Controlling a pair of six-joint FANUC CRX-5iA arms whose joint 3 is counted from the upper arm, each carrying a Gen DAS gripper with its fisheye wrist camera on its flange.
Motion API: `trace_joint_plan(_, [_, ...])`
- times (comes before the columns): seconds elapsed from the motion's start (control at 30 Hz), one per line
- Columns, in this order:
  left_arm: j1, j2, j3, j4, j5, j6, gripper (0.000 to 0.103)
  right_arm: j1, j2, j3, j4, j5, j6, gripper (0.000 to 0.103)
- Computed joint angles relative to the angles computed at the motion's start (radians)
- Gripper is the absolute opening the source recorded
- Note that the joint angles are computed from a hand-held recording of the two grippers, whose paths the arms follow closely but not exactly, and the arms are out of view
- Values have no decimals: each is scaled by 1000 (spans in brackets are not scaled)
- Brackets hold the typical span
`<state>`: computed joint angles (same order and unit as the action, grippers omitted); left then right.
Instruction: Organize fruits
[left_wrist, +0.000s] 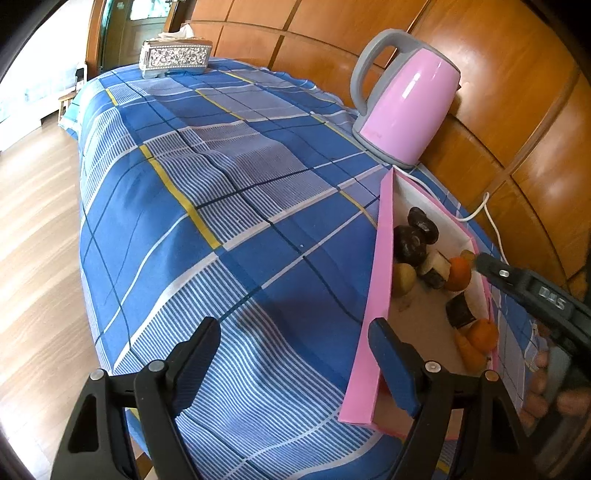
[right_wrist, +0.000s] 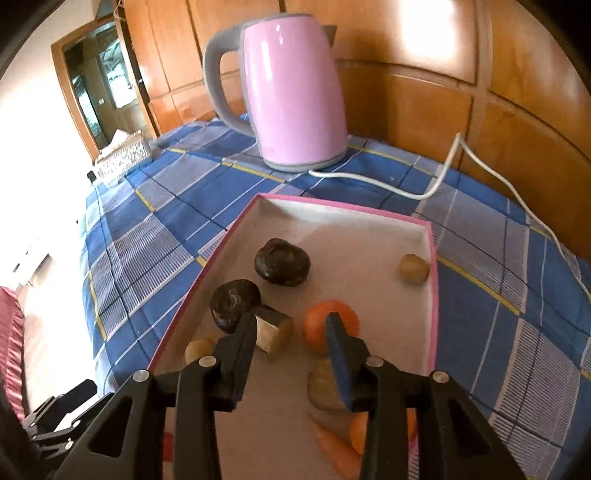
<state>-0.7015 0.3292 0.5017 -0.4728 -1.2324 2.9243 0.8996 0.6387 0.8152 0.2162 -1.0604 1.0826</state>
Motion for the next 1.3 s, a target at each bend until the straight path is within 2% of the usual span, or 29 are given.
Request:
trace_joint_plan(0.17, [-8,9,17,-6,-8,-14,83,1,-137,-226,83,133,-114,39])
trace_joint_plan(0.3, [-15,12,26,-12,-11,-24,83,-2,-241,-415,206,187,-270,39])
trace_joint_plan(0.5, [-22,18,42,-14,-14,-44,83,-24,-358,-634,344,171,-503,39])
trace_joint_plan(0.67, [-28,25,55,-15,-18,-60,83,-50,-453,-791,426,103,-688,39])
trace_joint_plan(1.0, [-43,45,91,-29,-34,-100,83,-71,-562,-960,509,-17,-900,39])
trace_joint_plan(1.3, [-65,77,148,-54,-65,-158,85,-47,-565,-993,539,8,-906,39])
